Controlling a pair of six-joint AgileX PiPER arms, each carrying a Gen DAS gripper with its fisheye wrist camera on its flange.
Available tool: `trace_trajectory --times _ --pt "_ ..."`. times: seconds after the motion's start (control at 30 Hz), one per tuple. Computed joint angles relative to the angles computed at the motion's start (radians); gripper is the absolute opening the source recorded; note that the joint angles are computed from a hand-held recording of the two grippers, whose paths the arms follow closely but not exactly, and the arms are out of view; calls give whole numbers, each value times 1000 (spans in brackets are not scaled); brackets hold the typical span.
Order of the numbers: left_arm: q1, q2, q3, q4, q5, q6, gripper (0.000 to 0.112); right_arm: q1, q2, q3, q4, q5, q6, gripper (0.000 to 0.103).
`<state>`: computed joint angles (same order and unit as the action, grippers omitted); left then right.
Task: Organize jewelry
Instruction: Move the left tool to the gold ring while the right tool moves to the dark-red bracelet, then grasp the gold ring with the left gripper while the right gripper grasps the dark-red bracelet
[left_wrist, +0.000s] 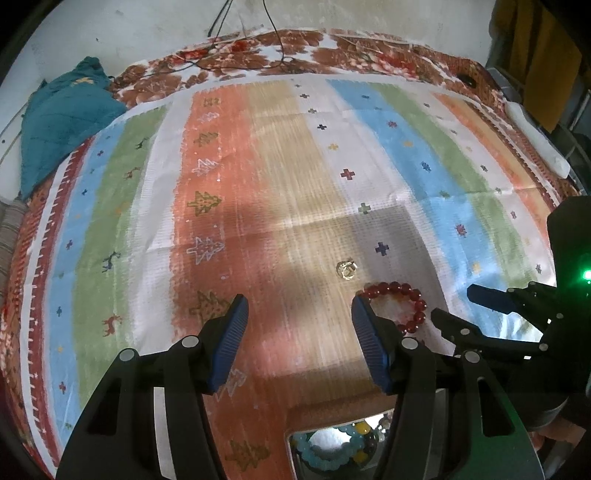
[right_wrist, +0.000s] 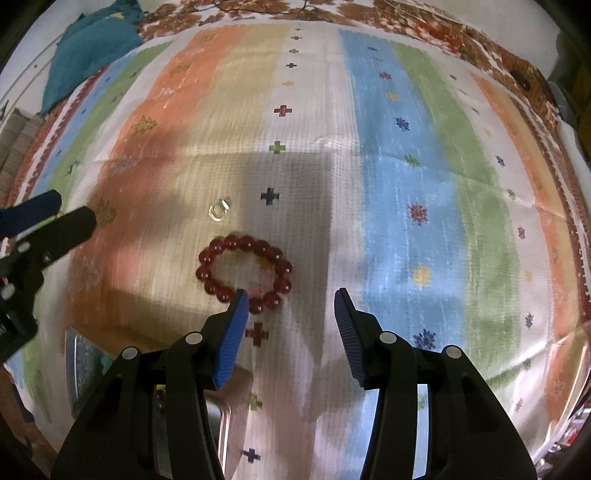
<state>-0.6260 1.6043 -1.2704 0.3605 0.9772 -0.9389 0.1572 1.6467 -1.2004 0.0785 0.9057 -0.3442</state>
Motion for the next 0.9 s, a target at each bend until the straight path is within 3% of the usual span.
trace_trajectory --times 0.57,0.63,0.9 --pt "87 124 -40 -79 -88 129 58 24 140 -63 -29 -12 32 48" --pt "98 133 -46 -100 -100 151 58 29 138 -60 -45 -35 53 43" --pt "118 190 -92 -134 -104 198 58 35 179 -86 -50 -21 51 39"
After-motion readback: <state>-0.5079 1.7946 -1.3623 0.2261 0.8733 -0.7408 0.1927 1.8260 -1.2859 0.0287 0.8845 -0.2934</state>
